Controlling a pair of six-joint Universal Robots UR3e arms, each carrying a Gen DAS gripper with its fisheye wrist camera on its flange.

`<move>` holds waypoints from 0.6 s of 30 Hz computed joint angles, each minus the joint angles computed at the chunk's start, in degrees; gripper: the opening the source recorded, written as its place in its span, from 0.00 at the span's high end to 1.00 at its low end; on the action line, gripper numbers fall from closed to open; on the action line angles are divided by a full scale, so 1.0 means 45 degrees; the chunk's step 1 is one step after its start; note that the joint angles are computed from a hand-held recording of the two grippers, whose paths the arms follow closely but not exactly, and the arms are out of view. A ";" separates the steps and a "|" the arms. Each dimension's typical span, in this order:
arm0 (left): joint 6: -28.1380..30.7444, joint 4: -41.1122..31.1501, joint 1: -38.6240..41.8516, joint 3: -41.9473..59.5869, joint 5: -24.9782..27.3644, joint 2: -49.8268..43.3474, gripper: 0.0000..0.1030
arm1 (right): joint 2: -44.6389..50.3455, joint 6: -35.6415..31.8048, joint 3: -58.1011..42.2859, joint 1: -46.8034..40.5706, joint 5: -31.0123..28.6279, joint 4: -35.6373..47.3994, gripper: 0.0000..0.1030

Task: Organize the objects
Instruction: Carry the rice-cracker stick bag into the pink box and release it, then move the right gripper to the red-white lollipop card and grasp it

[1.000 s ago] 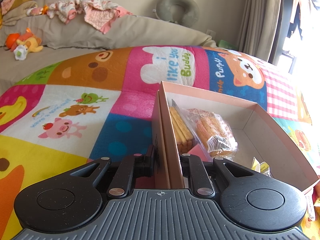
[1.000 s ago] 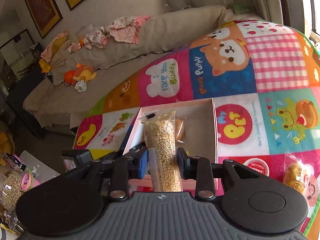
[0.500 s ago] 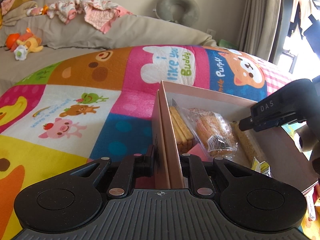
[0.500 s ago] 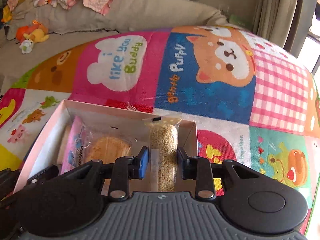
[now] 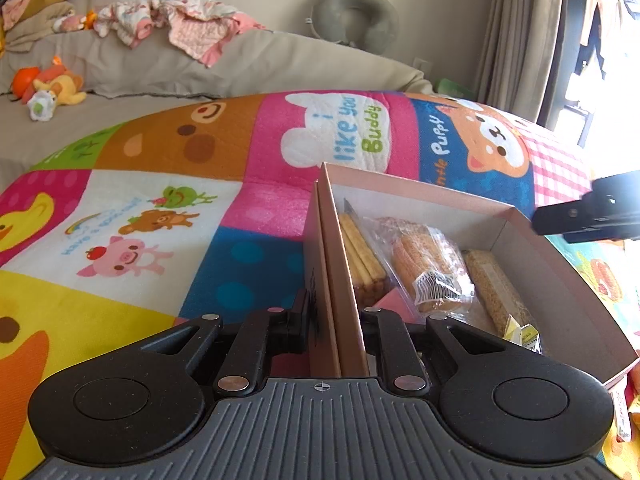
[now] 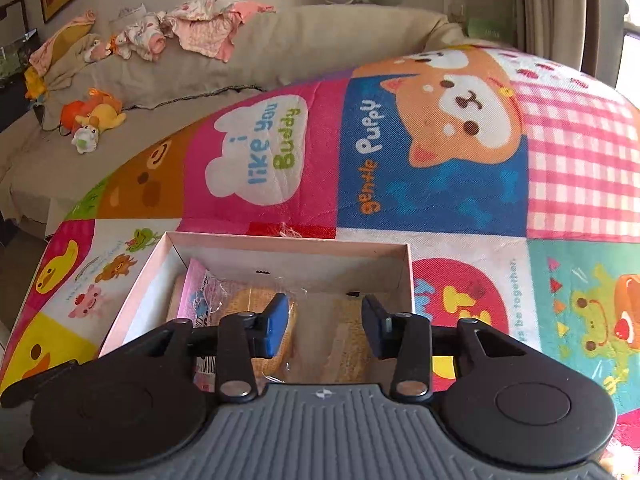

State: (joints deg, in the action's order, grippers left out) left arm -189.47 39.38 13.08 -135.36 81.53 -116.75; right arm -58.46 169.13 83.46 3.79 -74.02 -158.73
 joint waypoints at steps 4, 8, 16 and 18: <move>-0.0008 0.0012 0.0012 -0.0004 -0.0025 -0.0003 0.83 | -0.2314 -0.0210 0.3573 -0.1359 0.0832 -0.2093 0.48; -0.0010 -0.0044 0.0015 -0.0010 -0.0035 0.0059 0.83 | -0.4726 -0.0799 0.6829 -0.3214 0.1588 -0.2822 0.40; -0.0008 -0.0035 0.0022 -0.0013 -0.0045 0.0053 0.84 | -0.8386 -0.2514 1.1904 -0.7017 0.1830 -0.3656 0.26; -0.0008 -0.0032 0.0021 -0.0010 -0.0043 0.0050 0.84 | -0.9115 -0.3182 1.2979 -0.8196 0.2259 -0.3480 0.26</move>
State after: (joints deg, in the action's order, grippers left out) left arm -189.51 39.24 13.17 -135.41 81.34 -116.53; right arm -99.47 154.81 141.87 -33.10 -63.85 -174.39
